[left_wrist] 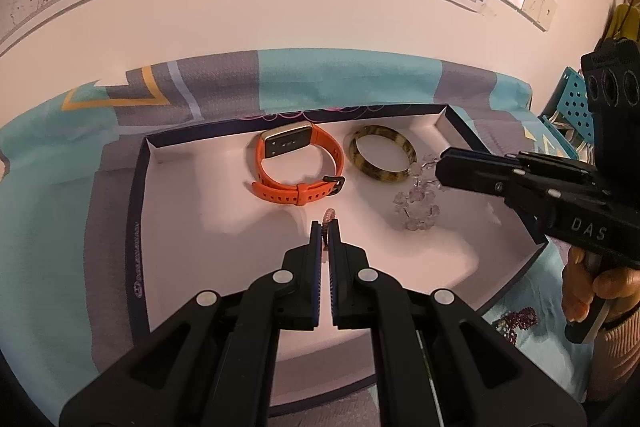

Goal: Organize jewelry
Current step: 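Carry the pink pendant and crystal bracelet with both tools into the box, then open both tools to drop the pendant and crystal bracelet in the box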

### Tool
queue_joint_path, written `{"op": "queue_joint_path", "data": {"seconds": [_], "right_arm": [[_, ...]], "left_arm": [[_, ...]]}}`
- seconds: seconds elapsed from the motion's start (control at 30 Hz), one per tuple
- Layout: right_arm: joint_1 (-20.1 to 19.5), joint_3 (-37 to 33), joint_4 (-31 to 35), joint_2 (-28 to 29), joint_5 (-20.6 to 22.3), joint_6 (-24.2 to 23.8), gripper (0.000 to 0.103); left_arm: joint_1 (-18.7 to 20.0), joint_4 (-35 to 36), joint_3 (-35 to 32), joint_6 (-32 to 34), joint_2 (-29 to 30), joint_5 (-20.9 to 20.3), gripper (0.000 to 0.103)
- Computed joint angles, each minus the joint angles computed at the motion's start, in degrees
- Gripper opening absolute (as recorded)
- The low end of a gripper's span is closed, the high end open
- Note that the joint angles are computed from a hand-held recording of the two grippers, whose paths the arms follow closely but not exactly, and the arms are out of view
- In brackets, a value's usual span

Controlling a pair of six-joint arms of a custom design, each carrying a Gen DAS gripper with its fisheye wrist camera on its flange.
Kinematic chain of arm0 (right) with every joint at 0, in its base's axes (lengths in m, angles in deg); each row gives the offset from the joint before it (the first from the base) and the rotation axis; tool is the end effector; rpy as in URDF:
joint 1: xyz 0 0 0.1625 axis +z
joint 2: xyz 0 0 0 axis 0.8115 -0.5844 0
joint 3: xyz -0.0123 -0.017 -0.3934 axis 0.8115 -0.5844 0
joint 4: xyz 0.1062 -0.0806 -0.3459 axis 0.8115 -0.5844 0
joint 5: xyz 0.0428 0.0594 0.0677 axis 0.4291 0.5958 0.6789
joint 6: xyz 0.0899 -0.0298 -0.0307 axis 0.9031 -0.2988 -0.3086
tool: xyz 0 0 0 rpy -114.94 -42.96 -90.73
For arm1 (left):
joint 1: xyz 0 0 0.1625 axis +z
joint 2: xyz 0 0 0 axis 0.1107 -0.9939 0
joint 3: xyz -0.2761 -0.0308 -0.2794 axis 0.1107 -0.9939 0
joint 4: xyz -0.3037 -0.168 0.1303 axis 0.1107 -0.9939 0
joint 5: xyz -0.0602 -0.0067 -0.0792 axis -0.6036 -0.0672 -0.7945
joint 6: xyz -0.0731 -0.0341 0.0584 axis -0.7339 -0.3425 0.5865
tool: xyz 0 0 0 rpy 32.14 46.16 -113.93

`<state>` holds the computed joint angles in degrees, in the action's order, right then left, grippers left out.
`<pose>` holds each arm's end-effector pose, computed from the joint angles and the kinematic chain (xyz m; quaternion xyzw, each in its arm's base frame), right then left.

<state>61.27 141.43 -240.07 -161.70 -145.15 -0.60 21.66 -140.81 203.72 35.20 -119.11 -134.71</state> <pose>0.2291 -0.2874 0.2120 0.1347 -0.9077 0.3549 0.1786 -0.2437 -0.3376 0.1548 0.3652 0.8931 -0.1886 0.1829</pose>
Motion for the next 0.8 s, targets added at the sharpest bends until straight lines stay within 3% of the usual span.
{"op": "queue_joint_path", "data": {"seconds": [0.6, 0.73, 0.8], "right_arm": [[-2.6, -1.1, 0.9, 3.0, -0.5, -0.2, 0.008], [-2.6, -1.1, 0.5, 3.5, -1.4, 0.2, 0.011], [-2.3, -1.1, 0.6, 3.3, -1.8, 0.4, 0.017]], "left_arm": [[1.4, 0.7, -2.4, -0.6, 3.9, 0.4, 0.006], [1.6, 0.5, -3.0, -0.5, 4.8, 0.7, 0.006], [1.7, 0.5, -3.2, -0.4, 5.3, 0.9, 0.009]]}}
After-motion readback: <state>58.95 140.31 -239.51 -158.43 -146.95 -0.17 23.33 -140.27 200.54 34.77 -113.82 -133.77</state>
